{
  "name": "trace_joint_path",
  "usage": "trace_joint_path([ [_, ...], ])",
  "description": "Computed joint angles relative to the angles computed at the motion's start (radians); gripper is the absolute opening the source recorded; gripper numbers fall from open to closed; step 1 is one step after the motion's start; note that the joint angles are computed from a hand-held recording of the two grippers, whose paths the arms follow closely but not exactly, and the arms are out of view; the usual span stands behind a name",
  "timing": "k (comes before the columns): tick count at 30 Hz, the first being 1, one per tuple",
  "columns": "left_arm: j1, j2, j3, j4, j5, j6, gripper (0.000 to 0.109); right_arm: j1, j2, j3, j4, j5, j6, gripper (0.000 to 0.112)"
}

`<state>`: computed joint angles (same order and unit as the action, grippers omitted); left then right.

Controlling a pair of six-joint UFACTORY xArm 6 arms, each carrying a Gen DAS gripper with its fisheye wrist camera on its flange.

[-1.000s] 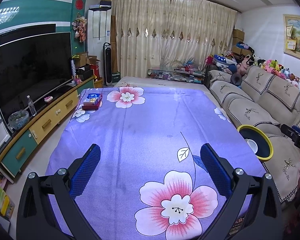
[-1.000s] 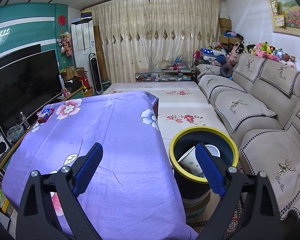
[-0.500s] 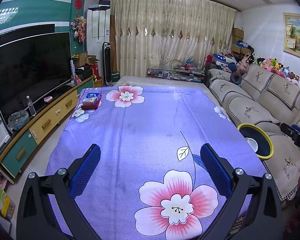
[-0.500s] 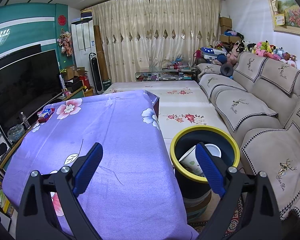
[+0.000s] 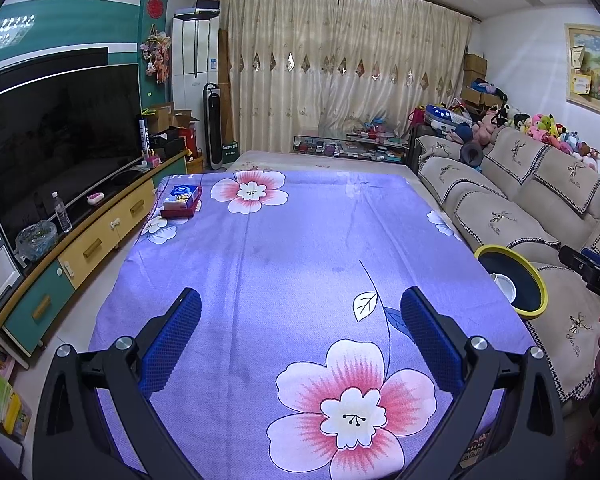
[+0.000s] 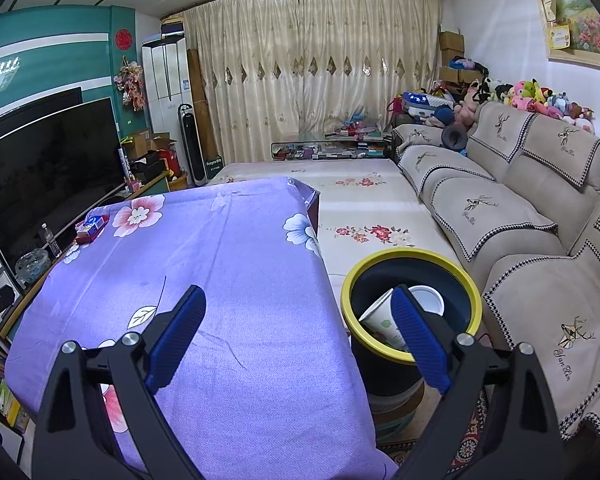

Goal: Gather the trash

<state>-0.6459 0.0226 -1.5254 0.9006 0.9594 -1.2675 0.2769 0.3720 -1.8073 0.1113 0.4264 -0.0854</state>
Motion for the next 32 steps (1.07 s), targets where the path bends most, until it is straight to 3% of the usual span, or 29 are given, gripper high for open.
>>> trace_joint_path([
  [17,0.008,0.010,-0.003,-0.017,-0.009,0.014,0.098,0.003,-0.002,0.004,-0.005,0.002,0.008,0.089],
  [21,0.038,-0.015,0.049,-0.026,-0.115,-0.004,0.098,0.010,-0.008,0.027,-0.003,-0.008,0.012,0.089],
  [24,0.051,-0.007,0.042,-0.037,-0.114,0.011,0.098,0.016,-0.009,0.039,-0.014,-0.015,0.022,0.089],
  [30,0.119,0.074,-0.048,-0.125,-0.085,0.121,0.098,0.034,0.073,-0.082,0.009,0.037,-0.007,0.093],
  [32,0.158,0.129,-0.096,-0.157,-0.086,0.185,0.098,0.047,0.153,-0.203,0.024,0.098,-0.018,0.093],
])
